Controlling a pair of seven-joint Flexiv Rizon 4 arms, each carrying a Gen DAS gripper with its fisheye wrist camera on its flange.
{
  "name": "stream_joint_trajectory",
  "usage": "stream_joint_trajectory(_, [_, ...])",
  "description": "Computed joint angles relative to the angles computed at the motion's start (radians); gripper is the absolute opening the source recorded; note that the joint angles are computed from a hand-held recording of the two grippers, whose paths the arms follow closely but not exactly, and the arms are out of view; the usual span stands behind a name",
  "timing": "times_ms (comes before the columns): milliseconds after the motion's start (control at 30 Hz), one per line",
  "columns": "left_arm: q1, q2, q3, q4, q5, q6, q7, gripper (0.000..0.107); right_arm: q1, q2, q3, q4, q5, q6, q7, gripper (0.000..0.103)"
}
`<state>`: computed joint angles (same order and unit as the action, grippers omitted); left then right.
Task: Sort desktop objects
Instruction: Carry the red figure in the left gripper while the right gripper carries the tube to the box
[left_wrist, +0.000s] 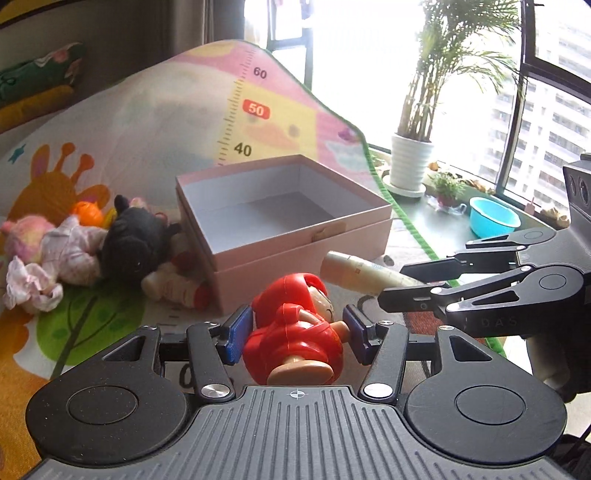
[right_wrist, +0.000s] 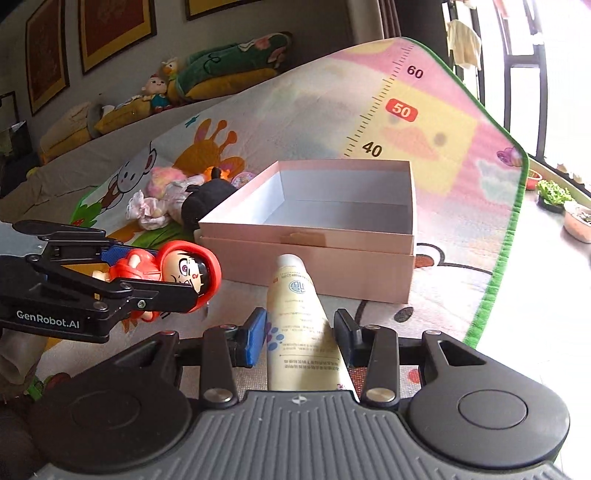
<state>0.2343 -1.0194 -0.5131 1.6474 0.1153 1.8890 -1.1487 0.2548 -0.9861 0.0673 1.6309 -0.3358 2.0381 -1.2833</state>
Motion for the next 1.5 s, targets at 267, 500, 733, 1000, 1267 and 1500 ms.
stream_joint_trajectory(267, [-0.018, -0.006, -0.033, -0.044, -0.038, -0.087, 0.039, 0.059, 0.003, 0.004, -0.033, -0.018, 0.042, 0.045, -0.009, 0.03])
stream_joint_trajectory(500, [-0.028, 0.002, -0.025, -0.039, -0.072, -0.068, 0.058, 0.059, -0.048, -0.006, 0.022, -0.028, -0.028, -0.053, 0.013, 0.048])
stream_joint_trajectory(733, [-0.017, 0.0, -0.025, -0.025, -0.081, -0.065, 0.043, 0.059, 0.045, -0.047, -0.06, -0.045, 0.049, -0.076, 0.002, 0.059])
stream_joint_trajectory(1000, [0.064, -0.01, -0.109, 0.005, -0.062, -0.057, 0.014, 0.059, 0.091, -0.035, -0.107, -0.036, 0.107, -0.066, -0.061, 0.037])
stream_joint_trajectory(1267, [0.119, -0.019, -0.181, 0.003, -0.031, -0.057, -0.002, 0.059, -0.032, -0.001, 0.033, -0.046, 0.013, -0.01, -0.029, 0.037])
stream_joint_trajectory(1500, [0.058, -0.048, -0.166, -0.154, -0.068, -0.104, 0.018, 0.059, -0.038, -0.079, 0.029, -0.276, -0.039, -0.06, 0.042, 0.037])
